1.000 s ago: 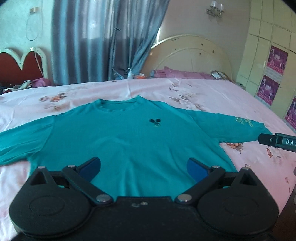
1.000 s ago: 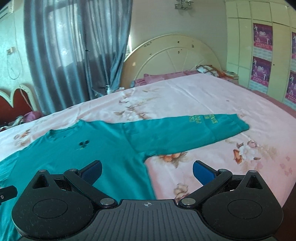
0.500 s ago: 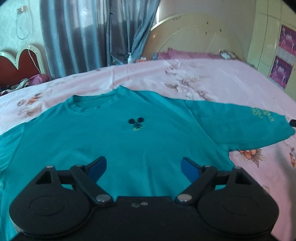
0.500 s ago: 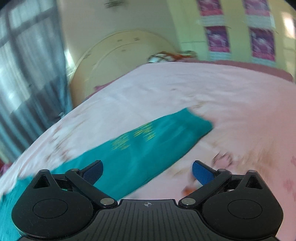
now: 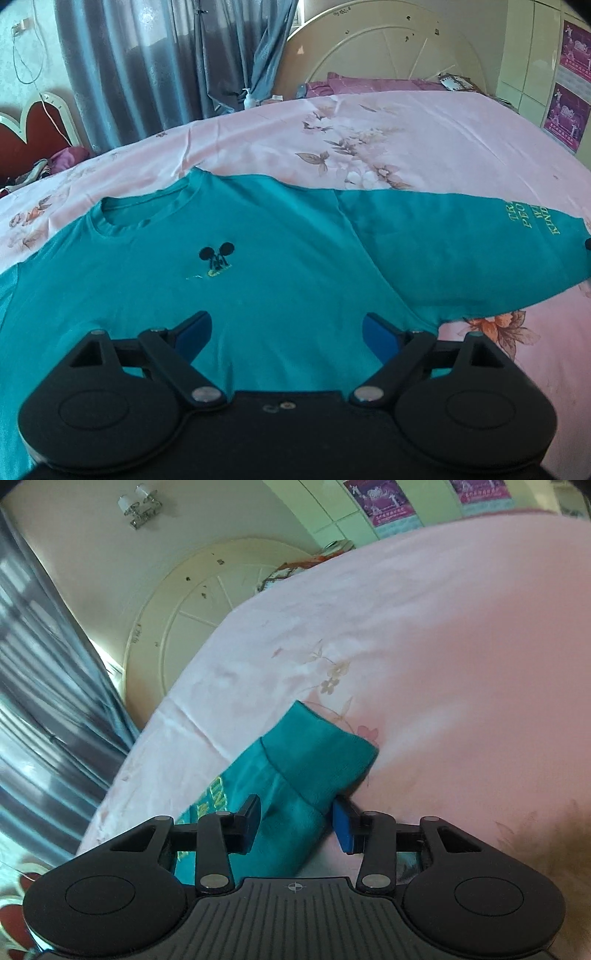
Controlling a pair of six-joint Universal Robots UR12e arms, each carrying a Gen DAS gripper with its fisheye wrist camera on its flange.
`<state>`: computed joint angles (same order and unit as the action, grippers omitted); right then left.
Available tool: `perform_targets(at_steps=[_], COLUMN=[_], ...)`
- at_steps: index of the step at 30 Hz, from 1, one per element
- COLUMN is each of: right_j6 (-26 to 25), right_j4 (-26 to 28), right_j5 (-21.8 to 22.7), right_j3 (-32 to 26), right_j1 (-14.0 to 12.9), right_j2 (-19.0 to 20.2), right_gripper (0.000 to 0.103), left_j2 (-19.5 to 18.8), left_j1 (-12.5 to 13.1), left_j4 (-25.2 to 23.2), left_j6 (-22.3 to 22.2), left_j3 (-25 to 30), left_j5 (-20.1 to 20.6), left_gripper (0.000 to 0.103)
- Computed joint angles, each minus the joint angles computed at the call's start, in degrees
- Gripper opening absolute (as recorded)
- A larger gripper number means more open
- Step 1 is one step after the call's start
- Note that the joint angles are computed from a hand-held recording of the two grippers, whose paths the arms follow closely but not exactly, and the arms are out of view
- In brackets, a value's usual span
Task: Fold small clothes
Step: 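Fold the held sleeve across the shirt body with the right tool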
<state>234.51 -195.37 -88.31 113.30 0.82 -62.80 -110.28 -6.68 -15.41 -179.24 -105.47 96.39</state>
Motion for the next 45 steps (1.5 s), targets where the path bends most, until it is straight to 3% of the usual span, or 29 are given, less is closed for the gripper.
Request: perform_targets(at_steps=[6,8,11,13,15,17,20,27,33,40,45], right_j6=[-0.8,-1.6,-1.2,-7.3,-13.6,-19.9,-25.1,-31.4,-34.3,-38.5,-38.2], right_j4=[-0.2,1.5,0.8,8.4,14.3,15.5,17.4,19.5,23.2,27.1,28.5], right_j5=[-0.2,-1.2,-0.8,-4.1,-7.8,-10.1,-10.3,-4.6,0.5,4.4,5.9], right_j3=[0.0,-0.8,-0.8,-2.9,-5.4,-7.8,-11.5,-19.8,-28.3,-34.9,-36.2], right_j1=[0.0,0.2,0.2,1.4,3.1,5.0,7.9,15.7,21.6,26.0,27.3], right_j2=[-0.1,0.2,0.1,-0.4,-1.0,-0.9,-0.1,3.2,8.7,14.5,16.1], right_gripper=[0.041,0.027,0.018,0.01,0.01,0.009,0.009,0.009,0.009,0.009,0.008], left_j2=[1.1,1.6,2.5,3.0,3.5,3.9,4.6,6.6,7.6,9.4,9.4], left_j1=[1.8,2.9,4.7,6.0,7.5,9.0,11.1,15.7,18.8,21.6,22.1], left_j4=[1.0,1.4,2.2,3.2,2.6,1.7,2.6,3.8,4.5,3.9,3.6], left_j6=[-1.7,-2.2,-2.2,-1.9,-1.0,0.6,-0.1,0.4,0.6,1.0,0.5], left_j3=[-1.0,-1.8,-3.2,-4.2,-4.7,-5.1,-6.5,-9.6,-11.6,-13.6,-13.6], left_j5=[1.2,0.9,0.0,-1.2,-3.0,-4.6,-5.6,-9.1,-11.3,-13.3,-13.5], left_gripper=[0.088,0.088,0.088,0.088,0.087,0.087,0.087,0.076,0.071,0.069,0.073])
